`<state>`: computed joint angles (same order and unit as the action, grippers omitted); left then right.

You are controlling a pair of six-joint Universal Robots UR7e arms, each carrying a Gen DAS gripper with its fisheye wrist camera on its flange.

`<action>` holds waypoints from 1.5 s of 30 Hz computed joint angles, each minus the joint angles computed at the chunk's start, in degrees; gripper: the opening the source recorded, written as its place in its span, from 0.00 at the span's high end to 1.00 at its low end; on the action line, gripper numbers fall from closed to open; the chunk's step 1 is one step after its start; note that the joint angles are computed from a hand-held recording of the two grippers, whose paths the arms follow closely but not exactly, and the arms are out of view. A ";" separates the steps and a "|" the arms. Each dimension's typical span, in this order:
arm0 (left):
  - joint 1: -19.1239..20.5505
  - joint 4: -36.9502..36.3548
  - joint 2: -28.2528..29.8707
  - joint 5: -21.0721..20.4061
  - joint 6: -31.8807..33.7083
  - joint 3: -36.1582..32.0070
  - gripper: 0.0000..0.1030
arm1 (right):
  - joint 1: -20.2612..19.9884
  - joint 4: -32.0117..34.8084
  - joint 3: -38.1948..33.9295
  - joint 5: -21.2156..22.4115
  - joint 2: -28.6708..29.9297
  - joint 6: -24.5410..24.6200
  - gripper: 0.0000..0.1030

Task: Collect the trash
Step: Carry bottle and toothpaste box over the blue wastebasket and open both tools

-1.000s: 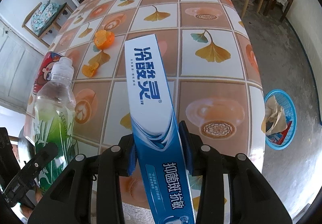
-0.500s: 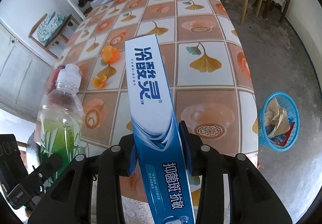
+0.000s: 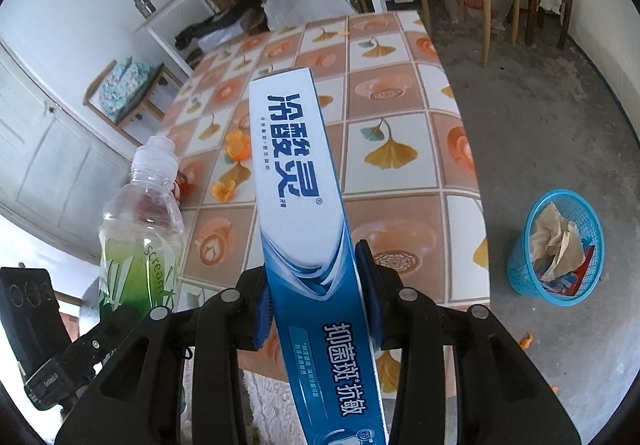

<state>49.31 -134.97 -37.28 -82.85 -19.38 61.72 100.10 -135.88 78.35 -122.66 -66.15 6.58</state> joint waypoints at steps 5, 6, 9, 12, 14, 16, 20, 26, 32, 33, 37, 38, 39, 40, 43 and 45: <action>-1.27 0.43 0.92 -0.33 0.85 -1.88 0.45 | -0.48 -3.55 3.77 1.52 -4.16 -0.39 0.65; -1.46 0.44 0.90 -0.49 1.01 -1.91 0.45 | -0.59 -4.26 4.51 1.63 -4.98 -0.50 0.65; -2.26 0.86 1.75 -1.04 1.47 -3.17 0.45 | -0.95 -6.69 7.12 1.78 -7.88 -0.49 0.65; -2.80 2.15 3.31 -2.56 1.86 -5.58 0.45 | -1.40 -8.78 9.69 1.54 -10.87 -0.20 0.65; -3.16 2.87 4.41 -3.48 2.27 -7.24 0.45 | -1.67 -10.01 11.39 1.17 -12.78 0.14 0.65; -3.55 3.33 5.33 -4.07 2.37 -8.60 0.45 | -1.86 -11.11 12.90 0.65 -14.52 0.53 0.65; -4.33 4.00 7.21 -5.07 3.03 -11.19 0.45 | -2.54 -13.20 15.59 -0.42 -17.87 0.93 0.65; -5.05 5.40 8.76 -6.45 3.11 -13.28 0.45 | -3.96 -15.16 18.56 0.16 -21.02 1.56 0.65; -5.86 5.37 8.82 -6.55 3.26 -12.87 0.45 | -4.24 -16.30 20.23 0.95 -22.38 1.68 0.65; -5.95 5.17 8.63 -6.57 3.39 -12.53 0.45 | -3.94 -16.31 20.21 0.81 -22.34 1.86 0.65; -6.29 4.48 7.94 -6.56 3.67 -11.27 0.45 | -3.53 -16.59 20.68 0.93 -22.65 2.08 0.65; -6.34 4.34 7.83 -6.59 3.78 -11.06 0.45 | -3.41 -16.75 20.89 1.00 -22.76 2.11 0.65; -6.44 4.16 7.68 -6.61 3.86 -10.77 0.45 | -3.39 -16.91 21.11 1.08 -22.95 2.05 0.65; -6.52 4.05 7.60 -6.65 3.91 -10.61 0.45 | -3.32 -17.07 21.36 1.11 -23.15 2.00 0.65; -6.78 4.14 7.80 -6.79 4.32 -10.69 0.45 | -3.43 -17.62 22.18 1.51 -23.94 1.87 0.65; -7.05 4.47 7.94 -7.32 4.73 -10.79 0.45 | -3.48 -18.16 22.90 1.58 -24.67 1.87 0.65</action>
<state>42.26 -130.51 -29.34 -90.17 -14.65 50.93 96.62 -154.04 101.26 -121.09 -90.82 8.45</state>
